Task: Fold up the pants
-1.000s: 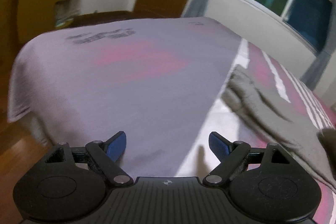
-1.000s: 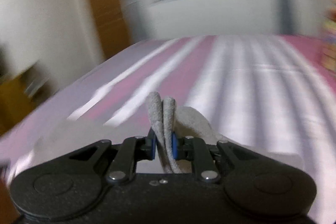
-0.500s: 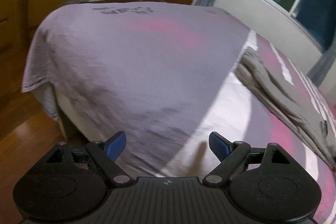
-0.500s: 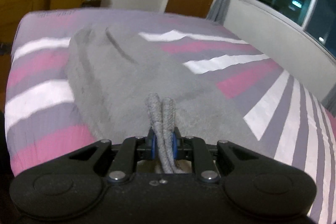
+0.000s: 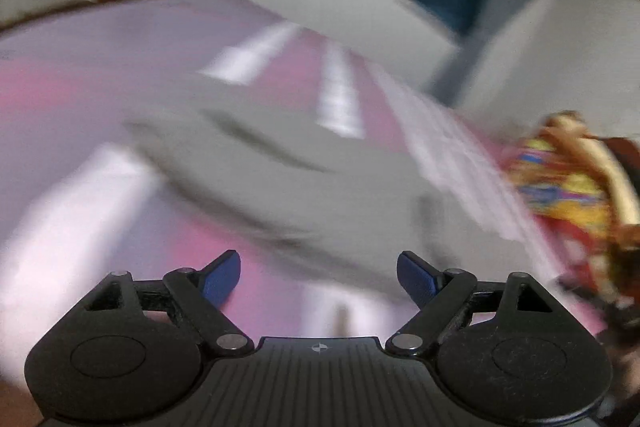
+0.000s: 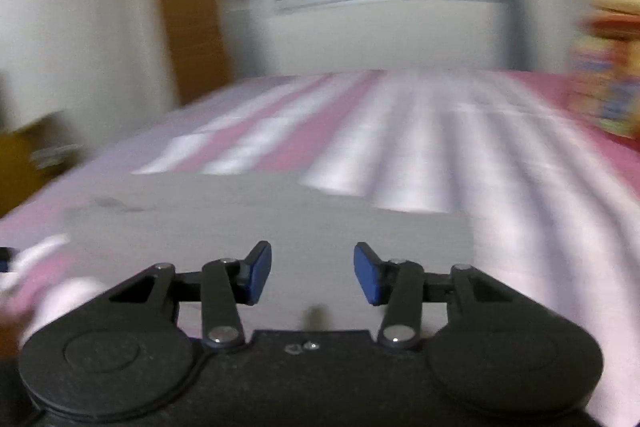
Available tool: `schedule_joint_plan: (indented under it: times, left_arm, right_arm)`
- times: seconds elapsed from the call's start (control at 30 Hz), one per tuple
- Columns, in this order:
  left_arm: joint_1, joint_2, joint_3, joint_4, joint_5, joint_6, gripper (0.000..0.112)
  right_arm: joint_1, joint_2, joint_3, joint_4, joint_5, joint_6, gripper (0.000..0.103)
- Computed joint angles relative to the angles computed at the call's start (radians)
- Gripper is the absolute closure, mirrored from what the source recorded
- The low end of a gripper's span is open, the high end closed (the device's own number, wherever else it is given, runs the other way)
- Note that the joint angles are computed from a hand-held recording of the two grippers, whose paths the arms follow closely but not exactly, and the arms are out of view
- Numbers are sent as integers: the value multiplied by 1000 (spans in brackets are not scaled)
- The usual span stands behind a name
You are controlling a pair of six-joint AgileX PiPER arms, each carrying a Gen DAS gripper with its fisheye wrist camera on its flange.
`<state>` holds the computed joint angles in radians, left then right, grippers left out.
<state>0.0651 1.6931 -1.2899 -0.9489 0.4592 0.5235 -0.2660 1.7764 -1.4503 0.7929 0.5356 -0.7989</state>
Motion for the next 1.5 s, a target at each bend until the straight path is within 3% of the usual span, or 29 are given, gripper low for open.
schedule_joint_plan:
  times: [0.1, 0.23, 0.37, 0.47, 0.67, 0.8, 0.9, 1.0, 1.13, 1.27, 1.37, 1.4, 1.43, 1.5]
  left_arm:
    - [-51, 182, -216, -114, 164, -45, 46]
    - [-91, 407, -525, -73, 357, -268, 46]
    - [-112, 527, -668, -53, 411, -421, 46]
    - [-121, 547, -635, -129, 396, -394, 54]
    - [-148, 670, -811, -48, 436, -472, 90]
    - [-160, 633, -761, -62, 376, -388, 94]
    - [-157, 559, -652, -160, 302, -256, 94]
    - [-150, 517, -608, -185, 302, -197, 94]
    - [-157, 509, -583, -62, 294, -248, 94]
    - [-144, 505, -526, -128, 260, -198, 94]
    - [-168, 485, -568, 11, 247, -278, 83]
    - [-178, 471, -581, 87, 224, -302, 73]
    - [-185, 471, -605, 141, 216, -323, 64]
    - [-188, 514, -720, 244, 254, -385, 61]
  right_arm:
    - [-99, -16, 42, -6, -4, 66, 56]
    - [-170, -48, 146, 131, -18, -42, 54]
    - [-213, -59, 178, 315, -12, -162, 39]
    - [-211, -50, 174, 327, -3, -161, 39]
    - [-211, -16, 138, 294, 23, -133, 39]
    - [-183, 26, 80, 128, 27, 38, 39]
    - [-160, 43, 58, 52, 23, 100, 39]
    - [-150, 29, 77, 58, 13, 72, 39]
    - [-158, -5, 120, 124, 2, -14, 39]
    - [-123, 48, 24, -124, 74, 190, 39]
    - [-105, 56, 10, -192, 72, 242, 39]
    - [-104, 51, 15, -193, 65, 245, 40]
    - [-107, 42, 25, -172, 54, 229, 40]
    - [-120, 43, 27, -91, 64, 156, 40]
